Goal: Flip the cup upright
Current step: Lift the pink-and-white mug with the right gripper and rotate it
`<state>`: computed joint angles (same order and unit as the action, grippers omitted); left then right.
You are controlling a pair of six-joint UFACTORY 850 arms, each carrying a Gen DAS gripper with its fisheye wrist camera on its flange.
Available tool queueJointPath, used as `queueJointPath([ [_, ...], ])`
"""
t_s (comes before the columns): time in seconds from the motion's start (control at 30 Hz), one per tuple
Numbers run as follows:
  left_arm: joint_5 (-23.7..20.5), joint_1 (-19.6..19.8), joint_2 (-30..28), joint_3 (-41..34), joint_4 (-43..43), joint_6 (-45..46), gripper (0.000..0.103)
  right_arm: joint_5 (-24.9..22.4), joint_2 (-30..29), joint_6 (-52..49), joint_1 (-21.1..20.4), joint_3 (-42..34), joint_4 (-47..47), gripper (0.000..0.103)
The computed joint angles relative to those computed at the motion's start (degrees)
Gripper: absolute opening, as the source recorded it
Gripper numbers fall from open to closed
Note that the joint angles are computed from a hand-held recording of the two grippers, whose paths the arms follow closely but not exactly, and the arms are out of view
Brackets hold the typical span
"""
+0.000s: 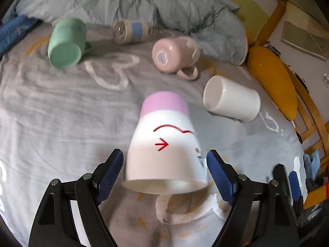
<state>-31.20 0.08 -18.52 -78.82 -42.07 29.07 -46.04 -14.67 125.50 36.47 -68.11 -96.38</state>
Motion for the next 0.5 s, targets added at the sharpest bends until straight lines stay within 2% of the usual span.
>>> queueJointPath([
  [0.13,-0.36,0.61,-0.94,0.59,-5.98,4.68,0.077,-0.58,0.15,0.49,-0.19,0.21,0.74,0.103],
  [0.3,6.85,-0.27,3.54,5.81,-9.11,9.43,0.077,-0.90,-0.12,-0.36,-0.09,-0.09,0.80,0.103],
  [0.5,6.24,0.03,8.35,11.41,-15.00,10.38,0.077,-0.26,0.89,4.94,-0.96,1.13,0.64,0.103],
])
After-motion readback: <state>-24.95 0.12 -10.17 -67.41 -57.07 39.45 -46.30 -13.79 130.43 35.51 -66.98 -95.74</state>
